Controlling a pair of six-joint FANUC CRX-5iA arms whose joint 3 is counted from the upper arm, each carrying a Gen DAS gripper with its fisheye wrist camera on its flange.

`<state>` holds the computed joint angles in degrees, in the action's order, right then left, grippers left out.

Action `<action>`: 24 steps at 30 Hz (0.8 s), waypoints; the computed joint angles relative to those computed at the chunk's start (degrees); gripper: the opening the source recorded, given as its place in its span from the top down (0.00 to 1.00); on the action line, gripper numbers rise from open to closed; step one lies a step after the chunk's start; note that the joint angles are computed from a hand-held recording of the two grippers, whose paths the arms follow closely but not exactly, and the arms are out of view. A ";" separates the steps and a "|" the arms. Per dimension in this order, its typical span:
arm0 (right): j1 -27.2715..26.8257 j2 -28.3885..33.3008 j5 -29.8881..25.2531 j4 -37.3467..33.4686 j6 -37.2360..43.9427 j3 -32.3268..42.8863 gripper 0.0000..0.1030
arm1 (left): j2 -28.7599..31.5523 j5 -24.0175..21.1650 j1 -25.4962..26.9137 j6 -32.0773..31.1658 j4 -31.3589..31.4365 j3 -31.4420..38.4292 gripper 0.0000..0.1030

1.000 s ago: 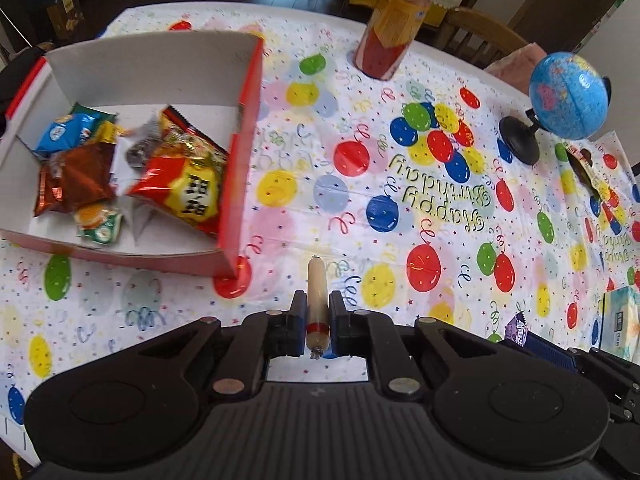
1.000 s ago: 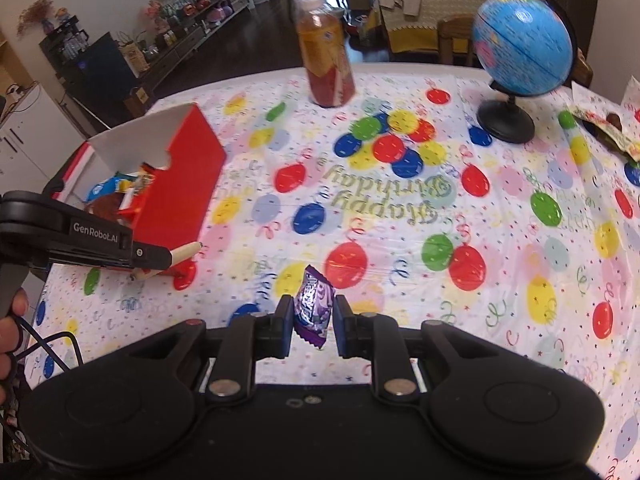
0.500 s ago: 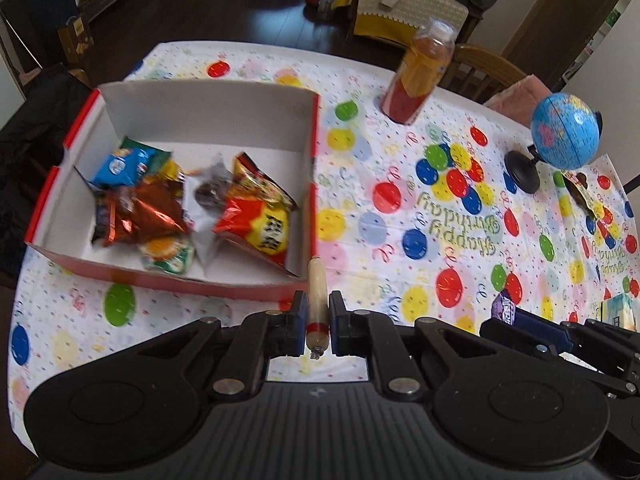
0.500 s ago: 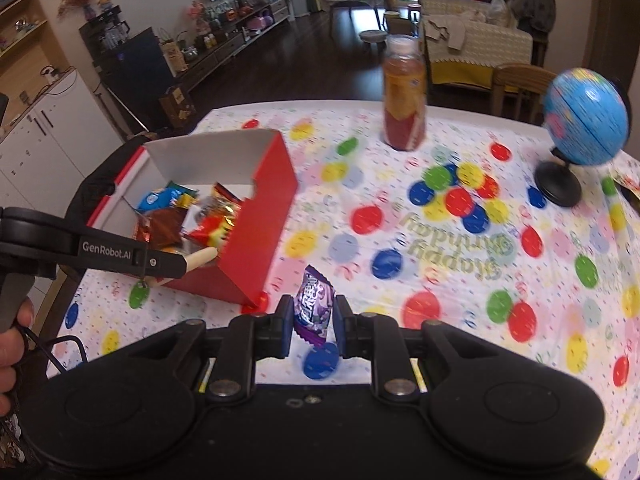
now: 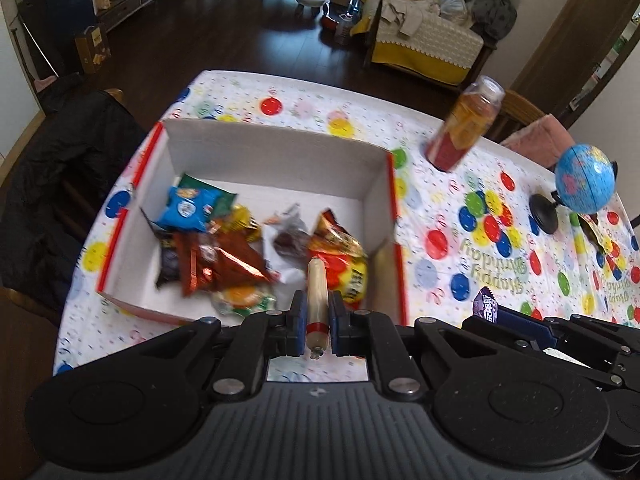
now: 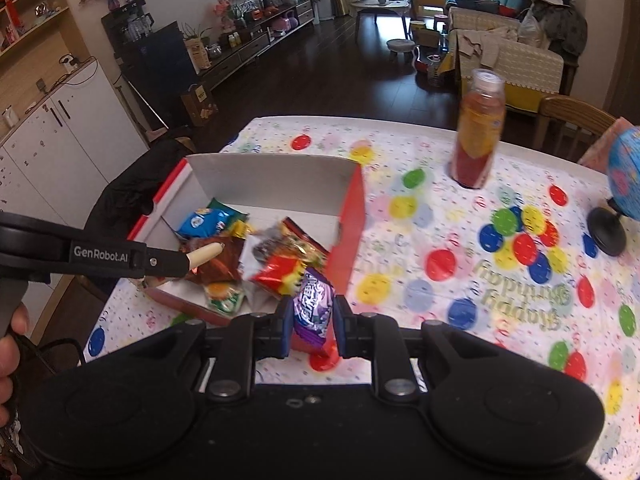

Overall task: Organize snacks
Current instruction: 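Carry the wooden stick snack and purple candy over the open box, then open both tools to drop the stick snack and purple candy into the box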

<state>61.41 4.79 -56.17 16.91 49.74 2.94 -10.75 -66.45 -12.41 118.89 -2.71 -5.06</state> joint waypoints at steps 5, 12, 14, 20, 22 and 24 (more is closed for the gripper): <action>0.54 4.10 -0.27 -0.11 -0.68 3.77 0.83 | -1.59 0.71 4.70 -4.98 2.34 -2.37 0.89; 1.05 9.60 -1.30 -0.07 -2.10 8.40 0.83 | -2.05 1.44 10.27 -11.30 4.53 -4.65 0.89; 1.05 11.18 -1.67 -0.14 -2.25 9.75 0.83 | -1.90 1.94 11.56 -12.88 4.97 -5.28 0.89; 0.66 16.32 -2.29 -1.20 -2.09 13.89 0.82 | -0.60 2.31 14.08 -15.98 5.72 -6.56 0.89; 0.57 18.19 -3.49 -2.01 -2.03 15.49 0.82 | -0.24 2.41 15.22 -17.09 6.92 -7.49 0.89; 0.36 19.55 -4.10 -2.60 -2.04 16.41 0.82 | -0.21 2.89 15.92 -18.15 7.61 -8.59 0.89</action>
<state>61.76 24.34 -60.27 14.31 47.70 19.35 -10.96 -63.56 3.51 100.74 4.90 -13.65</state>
